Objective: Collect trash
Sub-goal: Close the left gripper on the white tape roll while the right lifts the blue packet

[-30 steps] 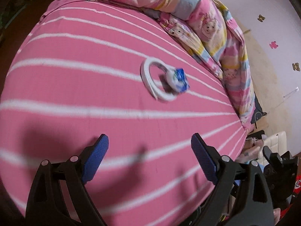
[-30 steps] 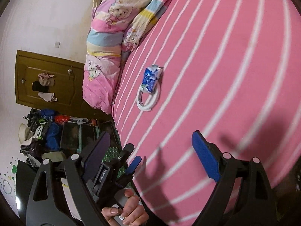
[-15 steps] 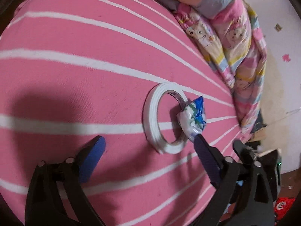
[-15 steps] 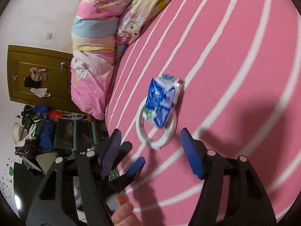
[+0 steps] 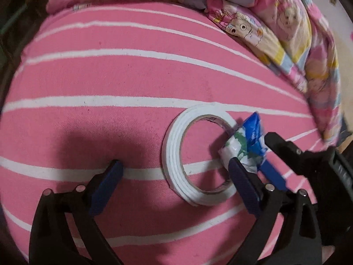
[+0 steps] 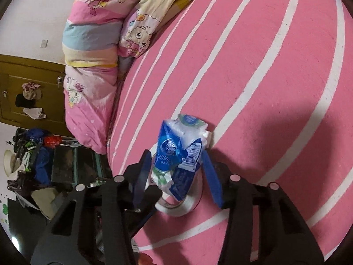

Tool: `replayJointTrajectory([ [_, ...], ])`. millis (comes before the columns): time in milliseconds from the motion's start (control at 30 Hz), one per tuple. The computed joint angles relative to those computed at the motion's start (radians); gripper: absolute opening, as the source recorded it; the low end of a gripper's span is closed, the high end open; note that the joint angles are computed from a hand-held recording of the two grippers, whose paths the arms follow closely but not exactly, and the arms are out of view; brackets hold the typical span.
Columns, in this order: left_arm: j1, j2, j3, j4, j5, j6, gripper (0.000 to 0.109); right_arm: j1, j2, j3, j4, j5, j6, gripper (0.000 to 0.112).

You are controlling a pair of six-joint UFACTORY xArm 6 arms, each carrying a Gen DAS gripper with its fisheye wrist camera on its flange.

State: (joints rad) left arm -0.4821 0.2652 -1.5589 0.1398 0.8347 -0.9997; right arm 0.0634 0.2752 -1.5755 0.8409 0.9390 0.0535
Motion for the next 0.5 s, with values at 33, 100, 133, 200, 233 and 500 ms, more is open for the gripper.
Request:
replayJointTrajectory([
  [33,-0.009,0.011,-0.022,0.046,0.037,-0.022,0.083,0.001,0.005,-0.007,-0.011,0.000,0.010,0.039],
  [100,-0.016,0.024,-0.049,0.094,0.078,-0.041,0.073,0.003,0.016,-0.019,-0.032,0.005,0.024,0.036],
  [133,-0.018,0.026,-0.055,0.117,0.095,-0.049,0.068,0.003,0.022,-0.026,-0.037,0.010,0.022,0.036],
  [200,-0.022,0.029,-0.065,0.167,0.128,-0.063,0.055,0.010,0.036,-0.044,-0.067,0.017,0.020,0.036],
  [233,-0.023,0.030,-0.066,0.176,0.134,-0.058,0.054,0.012,0.039,-0.048,-0.074,0.017,0.018,0.036],
  [500,-0.093,0.134,-0.204,0.371,0.261,0.038,0.032,0.029,0.027,-0.041,-0.149,-0.010,-0.005,0.021],
])
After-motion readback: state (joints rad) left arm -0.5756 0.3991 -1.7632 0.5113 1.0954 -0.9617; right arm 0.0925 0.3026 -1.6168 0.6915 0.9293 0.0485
